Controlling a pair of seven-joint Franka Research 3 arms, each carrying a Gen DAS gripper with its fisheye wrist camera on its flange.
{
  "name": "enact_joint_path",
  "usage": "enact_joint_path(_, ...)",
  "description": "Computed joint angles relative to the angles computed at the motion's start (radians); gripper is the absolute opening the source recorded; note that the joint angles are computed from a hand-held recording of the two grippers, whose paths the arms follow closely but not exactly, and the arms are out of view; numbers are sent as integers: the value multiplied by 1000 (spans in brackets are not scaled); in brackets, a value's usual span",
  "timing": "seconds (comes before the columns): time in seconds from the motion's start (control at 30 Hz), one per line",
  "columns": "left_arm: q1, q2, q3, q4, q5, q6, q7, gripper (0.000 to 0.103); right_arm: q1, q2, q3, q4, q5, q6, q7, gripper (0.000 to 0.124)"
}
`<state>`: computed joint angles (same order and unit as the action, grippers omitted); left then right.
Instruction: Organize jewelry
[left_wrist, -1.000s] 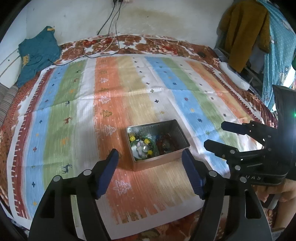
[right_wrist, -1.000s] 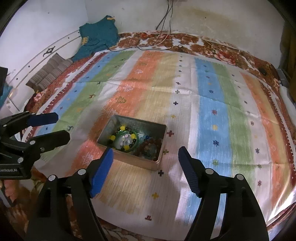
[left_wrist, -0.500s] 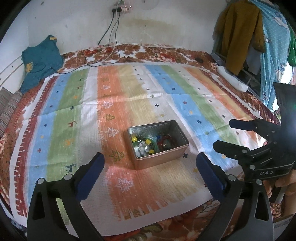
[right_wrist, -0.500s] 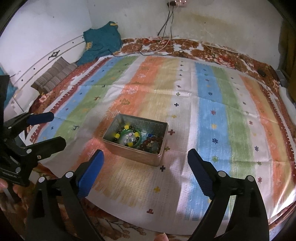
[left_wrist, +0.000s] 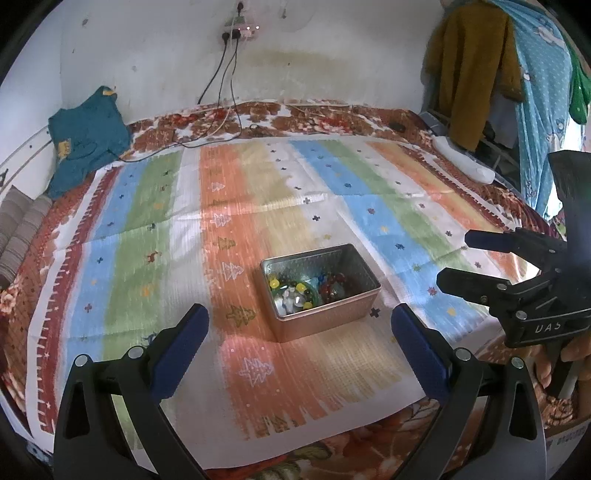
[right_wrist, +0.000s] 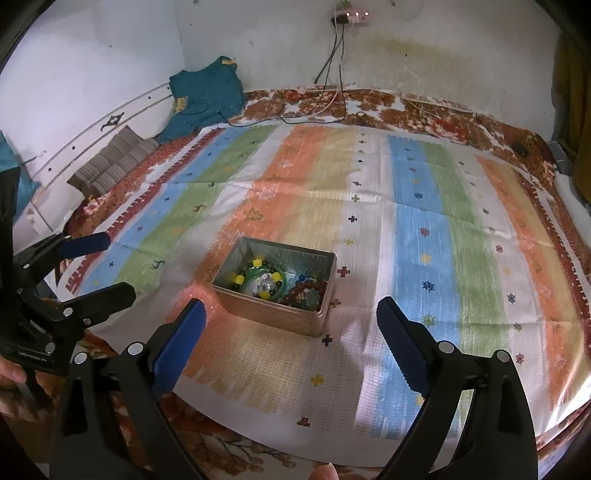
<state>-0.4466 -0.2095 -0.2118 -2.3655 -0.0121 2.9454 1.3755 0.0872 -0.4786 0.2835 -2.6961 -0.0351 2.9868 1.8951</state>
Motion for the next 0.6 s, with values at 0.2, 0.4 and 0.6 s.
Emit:
enact_joint_path(0.2,17,-11,-13,-11,55,14,-47,97,-11,-35,17,-32,6,47,6,96)
enact_joint_path(0.4,34,-36,-24,-39,103,53,-102,97,-38,-86,62,-73,9,106,12,97)
enact_joint_path(0.6,16,-42,-4,-50,118,76,-117,97,-62,-106,95,-83,32,111,5,97)
